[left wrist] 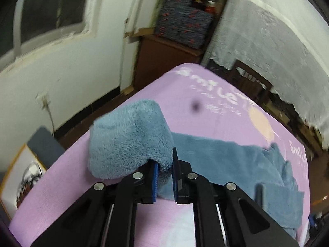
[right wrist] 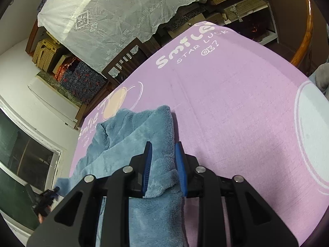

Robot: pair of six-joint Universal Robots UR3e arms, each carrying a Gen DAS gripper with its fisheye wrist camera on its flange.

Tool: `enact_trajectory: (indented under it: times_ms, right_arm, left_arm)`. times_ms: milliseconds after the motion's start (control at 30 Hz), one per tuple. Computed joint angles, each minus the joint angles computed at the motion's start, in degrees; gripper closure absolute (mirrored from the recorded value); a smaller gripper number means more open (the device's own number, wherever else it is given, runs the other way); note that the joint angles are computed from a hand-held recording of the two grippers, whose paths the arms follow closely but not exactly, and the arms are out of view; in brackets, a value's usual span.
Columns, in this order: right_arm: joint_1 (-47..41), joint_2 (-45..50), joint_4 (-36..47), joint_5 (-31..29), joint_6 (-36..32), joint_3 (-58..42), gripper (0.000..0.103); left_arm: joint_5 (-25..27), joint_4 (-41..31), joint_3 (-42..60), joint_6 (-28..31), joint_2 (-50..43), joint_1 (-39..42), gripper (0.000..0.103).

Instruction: Fold large clothes

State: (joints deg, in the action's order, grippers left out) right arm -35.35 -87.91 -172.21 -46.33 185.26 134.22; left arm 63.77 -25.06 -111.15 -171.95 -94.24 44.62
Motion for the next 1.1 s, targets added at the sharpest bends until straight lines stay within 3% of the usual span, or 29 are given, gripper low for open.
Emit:
enact_trajectory:
  times_ms: [200, 400, 733, 967, 1067, 1100]
  right_arm:
    - [-0.4, -0.3, 1.1, 1.1, -0.8, -0.1, 0.079]
    - [-1.3, -1.0, 1.7, 2.2, -1.5, 0.1, 0.079]
    - [-4.6, -0.7, 3.8, 5.7, -2.2, 0.4, 0.079]
    - [-4.2, 0.1, 5.0, 5.3, -2.6, -0.5, 0.079]
    - [-3.6, 0.9, 5.3, 4.9, -2.7, -1.2, 0.079]
    - [-3.3, 1.4, 5.2, 4.7, -2.8, -1.6, 0.079]
  left_arm:
    - [7.2, 0.0, 3.1, -1.2, 3.6, -12.2, 0.092]
    - [14.7, 0.3, 8.1, -3.8, 1.5, -26.9, 0.092]
    - [23.5, 3.3, 17.8, -7.1, -13.3, -50.7, 0.092]
    - [26.8, 5.2, 20.0, -7.3, -25.3, -56.5, 0.091]
    - [26.2, 9.8, 14.7, -4.8, -24.1, -56.3, 0.079]
    - [25.1, 9.6, 14.1, -3.9, -23.3, -55.9, 0.06]
